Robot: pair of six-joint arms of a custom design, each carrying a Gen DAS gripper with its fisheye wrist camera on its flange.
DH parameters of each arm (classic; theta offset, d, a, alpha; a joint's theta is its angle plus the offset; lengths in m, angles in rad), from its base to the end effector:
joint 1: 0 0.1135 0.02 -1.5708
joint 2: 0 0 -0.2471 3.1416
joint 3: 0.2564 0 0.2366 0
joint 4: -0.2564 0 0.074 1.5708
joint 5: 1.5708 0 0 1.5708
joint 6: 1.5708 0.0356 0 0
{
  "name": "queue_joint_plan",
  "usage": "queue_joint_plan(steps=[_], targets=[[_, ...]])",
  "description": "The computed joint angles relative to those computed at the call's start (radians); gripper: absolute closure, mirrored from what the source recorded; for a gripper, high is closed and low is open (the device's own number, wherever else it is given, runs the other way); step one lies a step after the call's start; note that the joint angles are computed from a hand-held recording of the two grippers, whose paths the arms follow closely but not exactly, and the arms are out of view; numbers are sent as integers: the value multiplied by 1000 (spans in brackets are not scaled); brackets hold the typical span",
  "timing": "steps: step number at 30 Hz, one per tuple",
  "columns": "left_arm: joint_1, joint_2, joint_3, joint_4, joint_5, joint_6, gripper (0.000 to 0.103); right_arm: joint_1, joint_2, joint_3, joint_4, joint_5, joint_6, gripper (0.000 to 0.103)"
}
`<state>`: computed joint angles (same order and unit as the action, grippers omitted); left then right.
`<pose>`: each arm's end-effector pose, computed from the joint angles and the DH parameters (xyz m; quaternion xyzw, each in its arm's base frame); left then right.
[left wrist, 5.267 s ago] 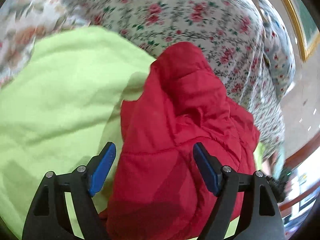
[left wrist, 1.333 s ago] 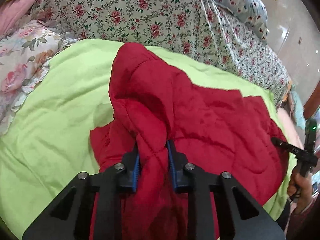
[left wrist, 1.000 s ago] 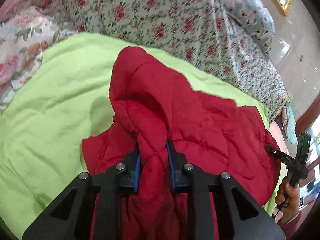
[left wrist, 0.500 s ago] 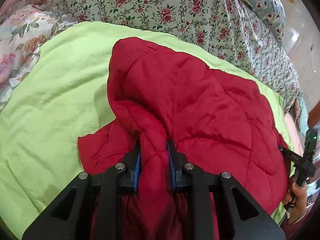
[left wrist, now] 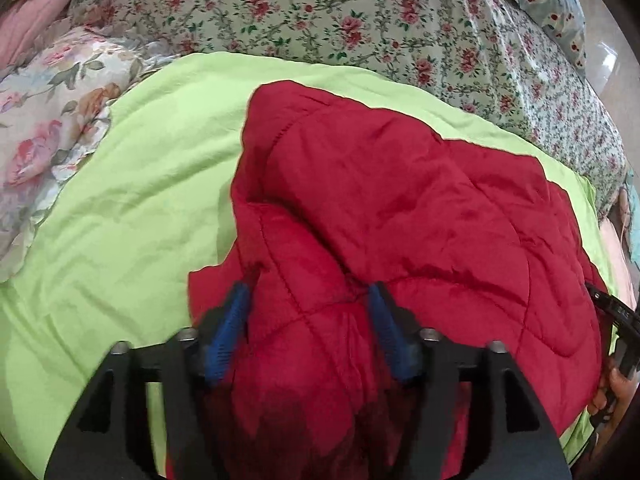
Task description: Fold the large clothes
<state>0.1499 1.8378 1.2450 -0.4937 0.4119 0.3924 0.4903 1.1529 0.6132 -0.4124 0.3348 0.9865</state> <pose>0.3563 0.0394 0.1794 0.1636 0.9374 -0.1284 0.2793 0.1902 0.0882 0.1855 0.2798 0.8980 0.0847 0.3288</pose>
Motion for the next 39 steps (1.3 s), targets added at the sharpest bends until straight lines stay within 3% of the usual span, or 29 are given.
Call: queue_joint_plan(steps=[1, 2, 8, 19, 39], targets=[[3, -7, -6, 5, -11, -7, 17, 10, -8, 8, -21, 14, 6, 51], [9, -13, -11, 9, -14, -9, 17, 32, -15, 22, -51, 40, 21, 43], [42, -39, -22, -22, 8, 8, 17, 86, -75, 53, -139, 84, 48, 29], [92, -124, -76, -38, 22, 49, 17, 209, -142, 94, -279, 180, 130, 24], [201, -249, -195, -85, 100, 129, 17, 501, -139, 153, -498, 340, 414, 24]])
